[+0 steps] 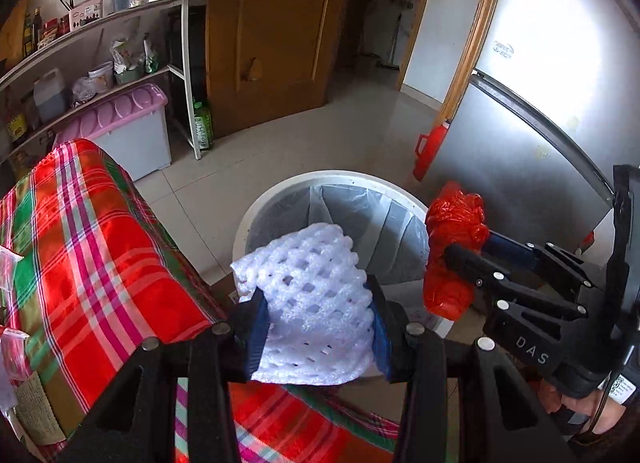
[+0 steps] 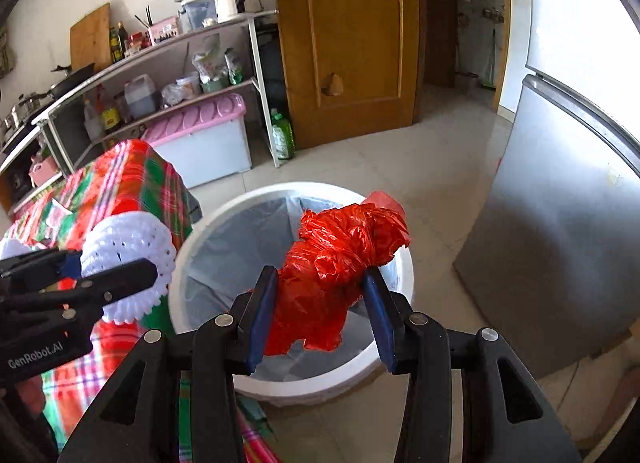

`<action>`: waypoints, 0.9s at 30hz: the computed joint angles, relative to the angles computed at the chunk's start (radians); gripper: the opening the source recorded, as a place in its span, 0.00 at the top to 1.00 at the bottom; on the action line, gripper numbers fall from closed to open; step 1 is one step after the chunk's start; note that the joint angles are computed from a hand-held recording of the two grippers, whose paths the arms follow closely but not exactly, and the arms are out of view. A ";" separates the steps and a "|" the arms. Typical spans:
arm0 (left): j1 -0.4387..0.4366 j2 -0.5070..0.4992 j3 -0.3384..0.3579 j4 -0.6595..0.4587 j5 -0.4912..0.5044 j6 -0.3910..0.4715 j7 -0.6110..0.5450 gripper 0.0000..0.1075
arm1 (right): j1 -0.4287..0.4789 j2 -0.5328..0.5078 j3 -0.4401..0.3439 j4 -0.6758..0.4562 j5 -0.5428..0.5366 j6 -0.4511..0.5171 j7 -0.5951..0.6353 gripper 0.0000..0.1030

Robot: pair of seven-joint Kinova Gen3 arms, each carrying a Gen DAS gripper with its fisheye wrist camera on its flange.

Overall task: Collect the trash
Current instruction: 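Carry the foam net and red bag over the white trash bin with both tools, then open both tools to drop the foam net and red bag into the bin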

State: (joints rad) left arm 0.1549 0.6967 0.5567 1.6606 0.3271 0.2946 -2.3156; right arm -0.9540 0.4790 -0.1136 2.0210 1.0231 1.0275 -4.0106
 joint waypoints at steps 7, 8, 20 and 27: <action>0.106 0.022 -0.112 -0.072 -0.030 0.057 0.070 0.41 | 0.047 0.024 0.011 0.010 -0.004 -0.078 0.068 0.55; 0.111 0.021 -0.118 -0.073 -0.032 0.055 0.077 0.37 | 0.051 0.025 0.014 0.011 -0.007 -0.087 0.077 0.55; 0.058 -0.017 -0.085 -0.018 -0.026 0.007 0.088 0.27 | -0.002 0.025 0.031 0.016 -0.001 -0.056 -0.025 0.42; -0.082 -0.092 0.014 0.117 -0.011 -0.109 0.059 0.23 | -0.064 0.017 0.006 -0.014 0.040 0.035 -0.089 0.42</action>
State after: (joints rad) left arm 0.0727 0.6050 0.5707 1.7779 0.3163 0.1859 -2.2566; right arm -1.0178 0.4964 -0.1075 2.0073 1.0631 1.0627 -4.0997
